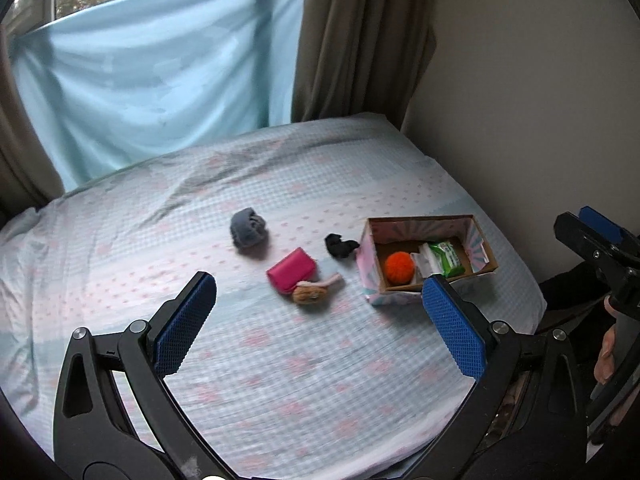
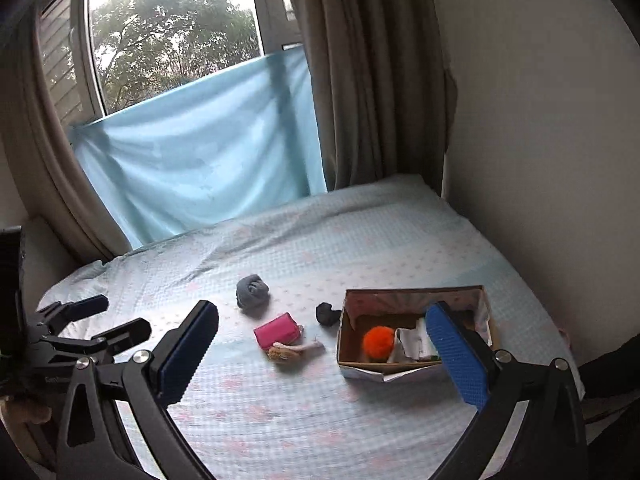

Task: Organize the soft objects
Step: 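Withdraw both grippers from the box toward the pink pouch and brown toy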

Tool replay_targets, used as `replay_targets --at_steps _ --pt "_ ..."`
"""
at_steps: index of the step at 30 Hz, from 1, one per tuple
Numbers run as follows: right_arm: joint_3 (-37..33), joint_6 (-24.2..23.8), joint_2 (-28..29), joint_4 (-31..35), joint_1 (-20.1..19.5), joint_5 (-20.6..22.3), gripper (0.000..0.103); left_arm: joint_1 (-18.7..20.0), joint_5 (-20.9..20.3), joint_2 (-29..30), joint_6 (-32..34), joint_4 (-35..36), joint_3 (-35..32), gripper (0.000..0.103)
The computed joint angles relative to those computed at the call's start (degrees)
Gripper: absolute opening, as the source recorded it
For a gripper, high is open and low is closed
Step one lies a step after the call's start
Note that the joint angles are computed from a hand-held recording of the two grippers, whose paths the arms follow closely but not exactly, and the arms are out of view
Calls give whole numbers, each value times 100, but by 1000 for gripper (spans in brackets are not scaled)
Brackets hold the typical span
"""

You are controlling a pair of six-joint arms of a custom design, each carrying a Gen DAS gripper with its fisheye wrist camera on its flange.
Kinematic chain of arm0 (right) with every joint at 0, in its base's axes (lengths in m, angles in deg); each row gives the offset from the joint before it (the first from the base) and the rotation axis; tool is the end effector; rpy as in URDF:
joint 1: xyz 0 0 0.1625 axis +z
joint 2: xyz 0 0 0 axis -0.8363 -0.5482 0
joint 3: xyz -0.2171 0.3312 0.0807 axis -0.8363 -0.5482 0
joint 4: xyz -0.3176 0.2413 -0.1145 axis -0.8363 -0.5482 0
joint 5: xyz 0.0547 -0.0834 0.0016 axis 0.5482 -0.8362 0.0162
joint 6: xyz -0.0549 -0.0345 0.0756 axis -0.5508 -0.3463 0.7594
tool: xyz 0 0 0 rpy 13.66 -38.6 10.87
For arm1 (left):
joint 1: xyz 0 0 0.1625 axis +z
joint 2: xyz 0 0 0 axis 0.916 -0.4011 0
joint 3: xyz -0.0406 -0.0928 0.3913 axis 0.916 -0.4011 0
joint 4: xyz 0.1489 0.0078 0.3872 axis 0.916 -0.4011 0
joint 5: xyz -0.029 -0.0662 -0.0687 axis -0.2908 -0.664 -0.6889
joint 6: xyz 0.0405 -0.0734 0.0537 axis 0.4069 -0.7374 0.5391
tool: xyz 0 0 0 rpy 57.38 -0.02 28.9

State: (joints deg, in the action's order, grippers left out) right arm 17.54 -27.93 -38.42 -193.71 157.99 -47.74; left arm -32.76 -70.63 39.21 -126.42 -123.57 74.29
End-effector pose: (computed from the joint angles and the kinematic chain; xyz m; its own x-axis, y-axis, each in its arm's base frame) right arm 0.2725 -0.7512 0.4719 -0.5710 -0.6732 0.4699 -0.8208 0.4787 -0.3116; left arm -0.5165 -0.6135 0.2217 -0.6993 -0.4748 -0.5344 0.1963 0.5912 -0.7822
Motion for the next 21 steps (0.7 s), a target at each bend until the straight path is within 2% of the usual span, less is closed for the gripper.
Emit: replay_targets --at_steps 4,6,11,16,21 --pt "691 231 -358 -322 87 -38 103 -131 31 -554 -228 60 740 103" --pt "1025 363 -512 -517 114 -65 103 -159 21 -760 -111 -119 1038 103" --pt "1839 651 -871 -957 174 -77 103 -165 -115 -1374 684 -1033 1959 103" --pt "2165 829 -972 -910 235 -188 103 -65 -251 -1681 1347 -1575 2354 103" --pt "2225 1053 -869 -817 280 -321 103 170 -417 -1770 2203 -2285 2465 103"
